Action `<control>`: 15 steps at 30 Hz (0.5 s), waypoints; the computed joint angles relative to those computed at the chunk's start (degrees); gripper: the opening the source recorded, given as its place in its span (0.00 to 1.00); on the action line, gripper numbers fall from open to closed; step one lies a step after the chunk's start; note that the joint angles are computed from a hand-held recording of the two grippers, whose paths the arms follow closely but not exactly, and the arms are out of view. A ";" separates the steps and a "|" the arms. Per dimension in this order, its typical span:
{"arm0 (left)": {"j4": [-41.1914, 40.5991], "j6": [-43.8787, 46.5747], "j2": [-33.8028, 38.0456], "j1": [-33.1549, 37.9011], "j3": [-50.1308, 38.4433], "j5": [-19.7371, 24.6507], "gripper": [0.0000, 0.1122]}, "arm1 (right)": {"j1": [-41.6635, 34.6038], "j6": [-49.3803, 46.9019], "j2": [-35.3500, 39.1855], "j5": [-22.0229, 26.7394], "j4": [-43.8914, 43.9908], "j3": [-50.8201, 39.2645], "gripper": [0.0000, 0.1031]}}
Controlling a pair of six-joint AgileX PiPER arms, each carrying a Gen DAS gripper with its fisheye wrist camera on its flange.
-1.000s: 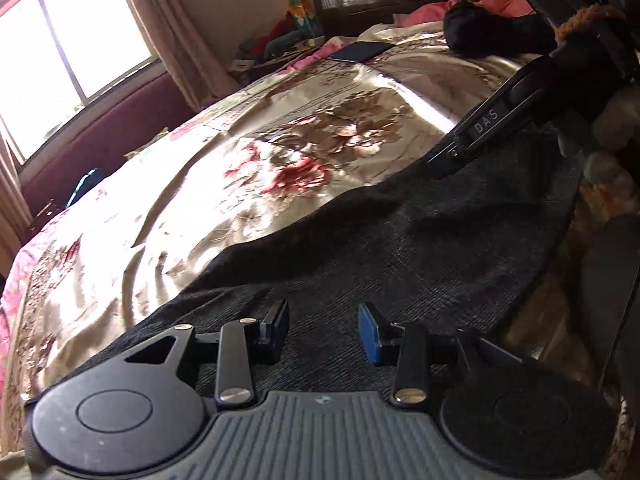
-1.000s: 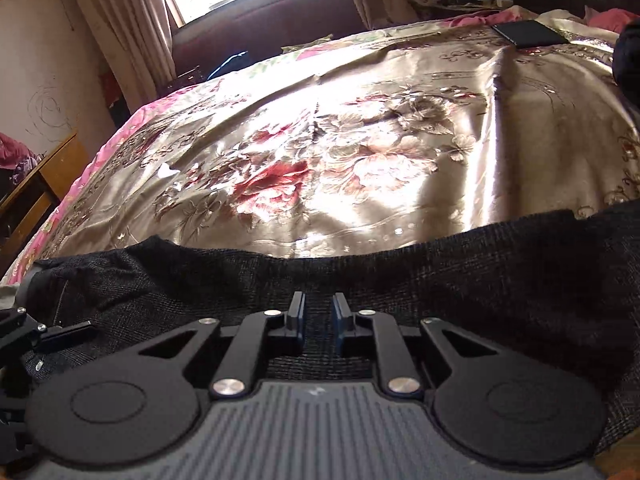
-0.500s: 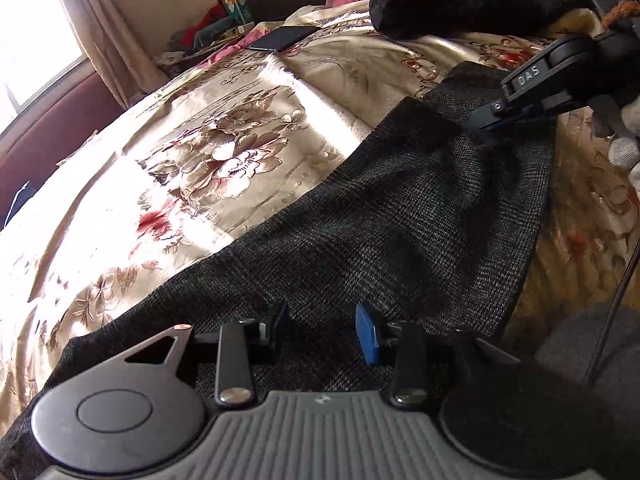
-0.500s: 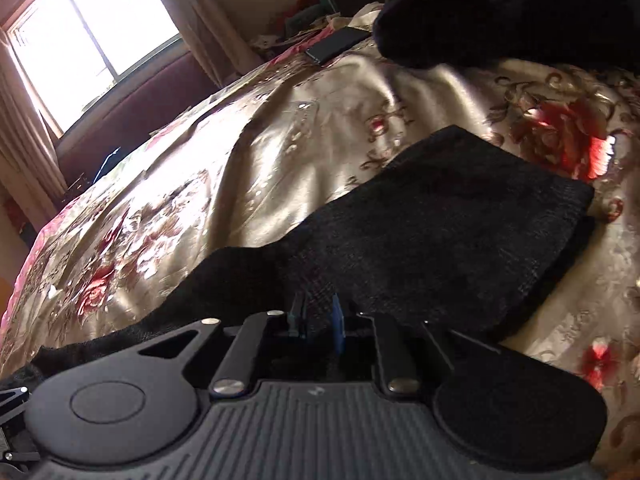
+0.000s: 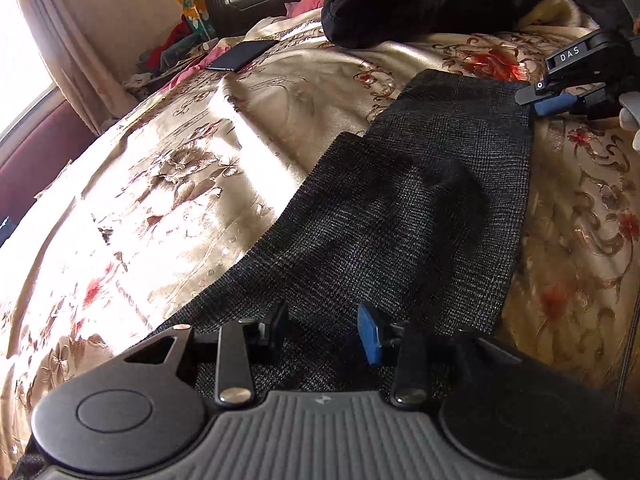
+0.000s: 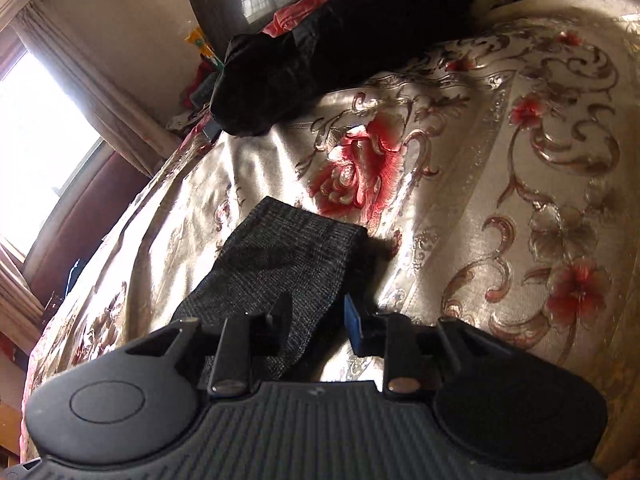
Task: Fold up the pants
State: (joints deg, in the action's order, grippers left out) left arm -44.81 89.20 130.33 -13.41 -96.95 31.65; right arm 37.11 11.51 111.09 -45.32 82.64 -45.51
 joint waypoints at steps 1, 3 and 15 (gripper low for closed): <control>0.45 -0.49 0.00 -0.05 -0.19 0.14 0.46 | 0.05 1.38 0.26 -1.04 0.48 -0.08 0.29; 1.56 -1.37 0.36 0.04 -1.16 0.98 0.46 | 0.22 2.25 0.53 -2.79 0.92 -0.03 0.28; 0.82 -0.15 0.76 -0.36 -0.80 -0.05 0.47 | 0.25 0.75 -1.03 -3.49 6.84 1.73 0.01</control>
State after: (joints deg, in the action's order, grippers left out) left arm -43.99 89.05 131.09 -13.77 -97.76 31.60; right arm 37.36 12.26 110.06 -48.81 89.49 -43.78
